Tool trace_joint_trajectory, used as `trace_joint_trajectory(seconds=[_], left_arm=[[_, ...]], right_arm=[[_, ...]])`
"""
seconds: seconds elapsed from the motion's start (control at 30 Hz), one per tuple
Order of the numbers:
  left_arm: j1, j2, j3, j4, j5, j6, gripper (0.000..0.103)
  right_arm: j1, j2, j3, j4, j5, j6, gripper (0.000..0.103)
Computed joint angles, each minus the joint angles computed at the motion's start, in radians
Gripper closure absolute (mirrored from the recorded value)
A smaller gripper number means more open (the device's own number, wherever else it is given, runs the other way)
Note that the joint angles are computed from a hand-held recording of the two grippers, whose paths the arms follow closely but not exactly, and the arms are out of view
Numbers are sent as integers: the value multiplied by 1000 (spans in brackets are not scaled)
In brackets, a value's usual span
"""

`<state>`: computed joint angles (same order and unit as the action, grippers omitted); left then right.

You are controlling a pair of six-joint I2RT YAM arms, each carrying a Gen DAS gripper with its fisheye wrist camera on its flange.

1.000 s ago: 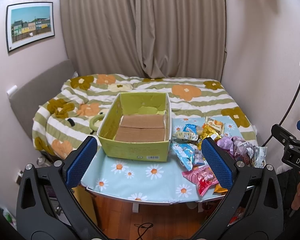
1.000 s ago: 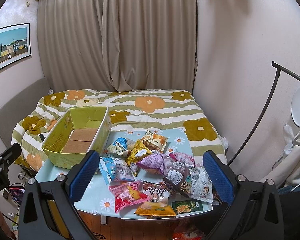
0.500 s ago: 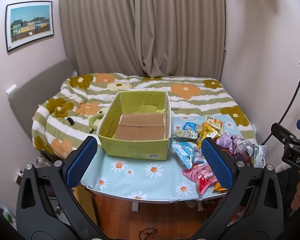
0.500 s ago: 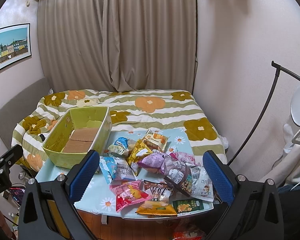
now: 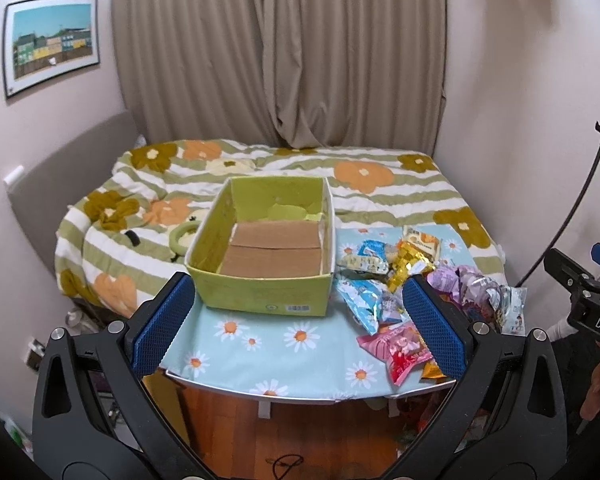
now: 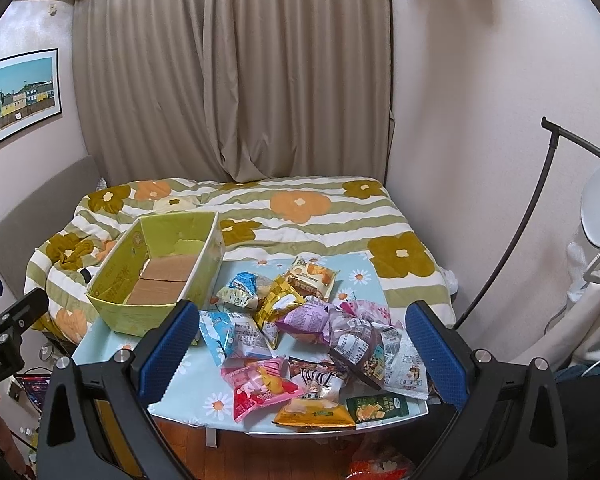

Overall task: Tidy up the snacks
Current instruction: 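Reach the left tool to the pink candy bag while the right tool reaches the purple-grey bag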

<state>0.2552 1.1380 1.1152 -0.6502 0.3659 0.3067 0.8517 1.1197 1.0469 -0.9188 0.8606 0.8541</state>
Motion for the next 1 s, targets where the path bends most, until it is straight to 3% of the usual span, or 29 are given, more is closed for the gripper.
trace_joint_trajectory(seconds=[0.27,0.4,0.67,0.83,1.0], left_arm=[[-96,164,8,-21,17,75,0],[-173,214,-54,53,-2,94,0],[-381,329,-206,248,-159,125,0],[-487,432,-266,369,-263,146,0],[-560,546,-273,470,-341,159,0]], right_arm=[[-29,-41,-64,-55,-23,70,0],[-95,-87,-154,-15,-77,38,0],[-394,-188,-366,223,-339,-249,0],[-574,-128,-426,376,-531,-417,0],[-663,-17,-449,509,-639,-543,0]])
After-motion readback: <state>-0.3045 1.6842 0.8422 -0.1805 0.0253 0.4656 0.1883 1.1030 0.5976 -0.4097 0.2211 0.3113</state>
